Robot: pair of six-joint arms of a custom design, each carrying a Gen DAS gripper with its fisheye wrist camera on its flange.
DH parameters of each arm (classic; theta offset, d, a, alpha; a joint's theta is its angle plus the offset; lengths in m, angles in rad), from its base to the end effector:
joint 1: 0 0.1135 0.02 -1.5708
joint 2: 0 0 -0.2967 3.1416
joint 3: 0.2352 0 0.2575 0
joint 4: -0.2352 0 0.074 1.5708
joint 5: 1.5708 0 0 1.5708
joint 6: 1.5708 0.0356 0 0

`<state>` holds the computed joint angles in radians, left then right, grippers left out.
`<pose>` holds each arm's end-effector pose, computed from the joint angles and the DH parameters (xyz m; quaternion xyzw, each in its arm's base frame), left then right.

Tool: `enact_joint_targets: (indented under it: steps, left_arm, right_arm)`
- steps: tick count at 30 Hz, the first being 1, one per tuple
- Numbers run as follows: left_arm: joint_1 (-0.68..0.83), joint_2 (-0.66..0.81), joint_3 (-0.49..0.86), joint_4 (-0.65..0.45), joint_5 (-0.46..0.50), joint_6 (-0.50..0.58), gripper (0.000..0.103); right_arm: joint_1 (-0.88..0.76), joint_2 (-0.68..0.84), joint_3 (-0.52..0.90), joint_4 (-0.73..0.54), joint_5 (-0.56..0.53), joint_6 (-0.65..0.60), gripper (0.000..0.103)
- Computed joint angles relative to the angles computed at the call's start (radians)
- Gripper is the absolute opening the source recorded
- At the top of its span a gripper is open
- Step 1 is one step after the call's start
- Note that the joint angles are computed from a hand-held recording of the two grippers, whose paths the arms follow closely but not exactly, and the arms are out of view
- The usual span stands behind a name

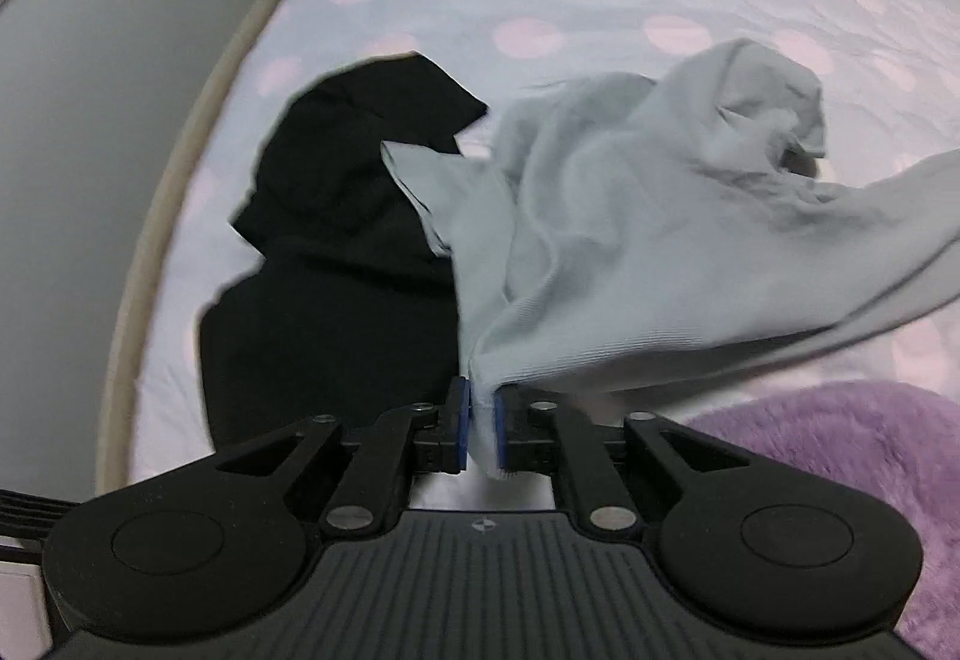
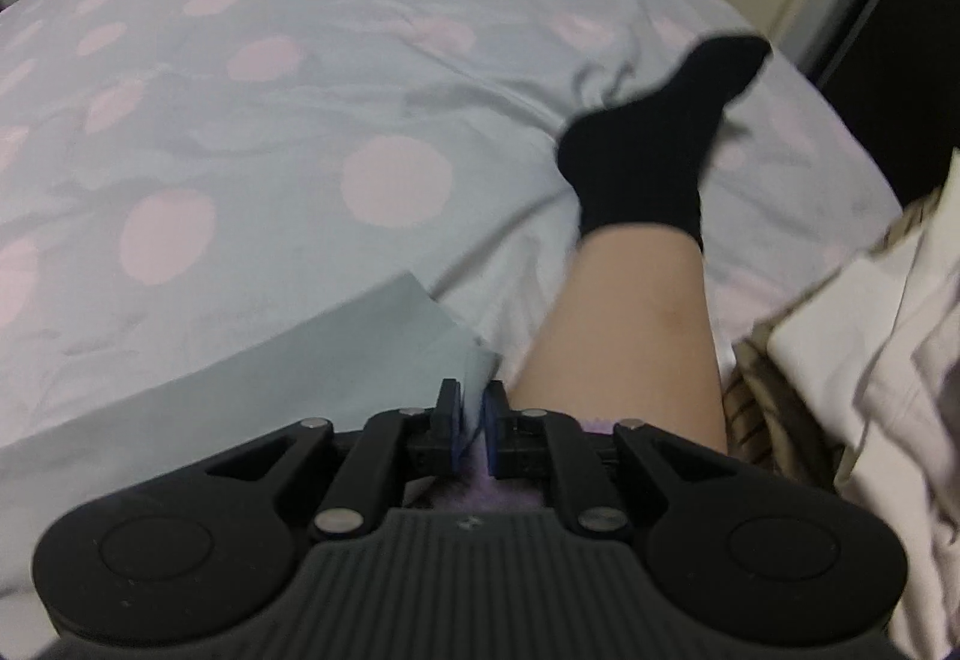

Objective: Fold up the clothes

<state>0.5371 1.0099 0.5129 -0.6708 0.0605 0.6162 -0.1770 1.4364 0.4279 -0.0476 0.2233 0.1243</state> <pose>0.1333 0.0769 0.1973 0.0448 0.9783 0.0842 0.1839 0.2132 -0.0462 0.1330 0.1723 0.9459 -0.1144 0.2500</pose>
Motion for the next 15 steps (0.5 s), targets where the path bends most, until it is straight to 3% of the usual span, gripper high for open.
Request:
enact_joint_targets:
  steps: [2,6,11,12,15]
  left_arm:
    - [0.043,0.003,0.017,-0.023,0.05,0.038,0.015]
    - [0.073,0.04,0.076,-0.044,0.148,0.052,0.024]
    - [0.091,0.113,0.166,-0.032,0.292,0.027,0.035]
    - [0.078,0.132,0.18,-0.017,0.298,0.013,0.041]
    - [0.007,0.204,0.187,0.086,0.264,-0.052,0.041]
  right_arm:
    - [0.045,-0.055,0.009,-0.025,0.033,-0.007,0.03]
    - [0.148,-0.09,0.042,-0.057,0.061,0.013,0.031]
    - [0.305,-0.027,0.11,-0.066,0.044,0.066,0.031]
    - [0.342,-0.005,0.124,-0.06,0.041,0.076,0.031]
    - [0.457,0.087,0.189,-0.042,0.015,0.128,0.032]
